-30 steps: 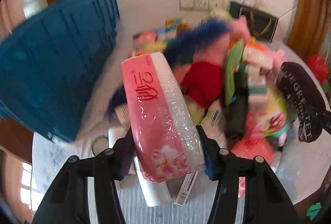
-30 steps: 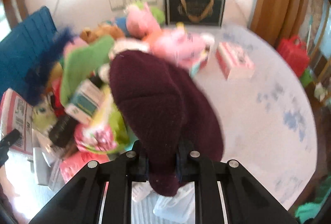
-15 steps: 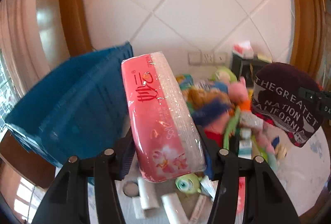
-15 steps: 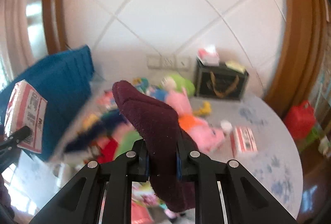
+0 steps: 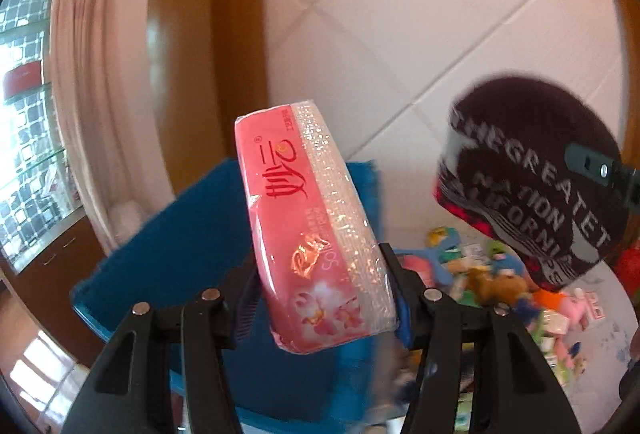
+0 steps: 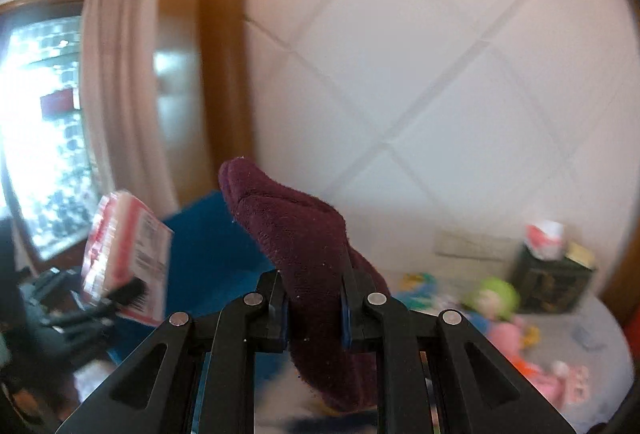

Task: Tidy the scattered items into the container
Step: 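Lift the beanie and tissue pack and carry both over the blue crate, then open the right tool over the crate while the left tool releases the tissue pack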

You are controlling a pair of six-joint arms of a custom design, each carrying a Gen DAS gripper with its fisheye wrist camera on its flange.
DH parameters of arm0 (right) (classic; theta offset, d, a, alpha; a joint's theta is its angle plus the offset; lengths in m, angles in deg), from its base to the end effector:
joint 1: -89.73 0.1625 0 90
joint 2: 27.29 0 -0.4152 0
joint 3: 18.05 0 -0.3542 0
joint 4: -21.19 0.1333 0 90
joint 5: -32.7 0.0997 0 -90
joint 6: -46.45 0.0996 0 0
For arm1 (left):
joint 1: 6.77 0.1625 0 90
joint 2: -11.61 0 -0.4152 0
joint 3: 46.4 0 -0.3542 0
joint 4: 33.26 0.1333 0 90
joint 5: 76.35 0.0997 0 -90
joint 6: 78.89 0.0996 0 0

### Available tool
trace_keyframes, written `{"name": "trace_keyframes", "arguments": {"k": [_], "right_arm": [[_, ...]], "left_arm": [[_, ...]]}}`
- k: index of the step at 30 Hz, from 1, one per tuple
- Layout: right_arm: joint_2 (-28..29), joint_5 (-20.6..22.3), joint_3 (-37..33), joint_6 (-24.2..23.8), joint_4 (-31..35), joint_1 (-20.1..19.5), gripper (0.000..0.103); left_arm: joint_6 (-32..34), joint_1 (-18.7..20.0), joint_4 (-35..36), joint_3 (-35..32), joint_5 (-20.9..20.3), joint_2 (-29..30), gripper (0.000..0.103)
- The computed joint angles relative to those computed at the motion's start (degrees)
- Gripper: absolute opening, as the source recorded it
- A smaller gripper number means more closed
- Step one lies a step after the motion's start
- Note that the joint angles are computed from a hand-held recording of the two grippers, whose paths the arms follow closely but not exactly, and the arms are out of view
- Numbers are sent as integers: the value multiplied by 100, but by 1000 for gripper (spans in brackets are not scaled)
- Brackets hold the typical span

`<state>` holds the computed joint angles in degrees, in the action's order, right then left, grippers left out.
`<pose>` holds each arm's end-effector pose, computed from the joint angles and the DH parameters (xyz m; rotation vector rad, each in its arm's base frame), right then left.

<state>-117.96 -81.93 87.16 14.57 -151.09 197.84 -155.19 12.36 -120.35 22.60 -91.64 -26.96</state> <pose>0.2301 -0.4083 0.5467 0.6429 -2.1484 1.4205 -0.5851 -0.4457 0.1652 0.3514 1.9606 -1.2574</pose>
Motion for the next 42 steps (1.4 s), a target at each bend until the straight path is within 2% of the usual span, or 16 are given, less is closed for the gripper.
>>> {"name": "trace_keyframes", "arguments": {"k": [2,5,7,9,12,15,17,24,28,32,37,42], "right_arm": [[645,-97,-445,299,145,251,17],[1446,-291,-958,728,447,432,17],[1870,-478,-1196,1029,753,502,17],[2206,-652,-1374,1257,1065,519,17],[2627,-905,-1654,1623,1638,499,17],[2951,-1192,-1862,2002,2048,475,17],[3148,-1197,-2065,2236,2378,410,17],[3242,-1253,-2007,2449,2444,342,17],[3274,-1289,-2166,2470,2364,493,17],[3415,-1417,-2494,2614,2591,505,19],[3480,-1242,-2566,3002,3163,267,21],[3534,-1272,-2557,3065,3319,199,30]], "left_arm": [[436,252,-177,235,-253,-395,54],[466,661,181,347,-602,-755,54],[700,919,-4,506,-912,-963,54],[1006,1167,-205,610,-1198,-1113,54],[1320,1456,-141,517,-1431,-1178,54],[1644,1628,-264,539,-1561,-1231,54],[1851,1696,-460,645,-1679,-1318,54],[2256,1759,-958,983,-1823,-1480,56],[2253,1735,-988,1114,-1680,-1551,55],[2330,1720,-1062,1142,-1609,-1566,56],[2352,1738,-975,1180,-1657,-1563,66],[2361,1775,-1010,1254,-1727,-1555,72]]}}
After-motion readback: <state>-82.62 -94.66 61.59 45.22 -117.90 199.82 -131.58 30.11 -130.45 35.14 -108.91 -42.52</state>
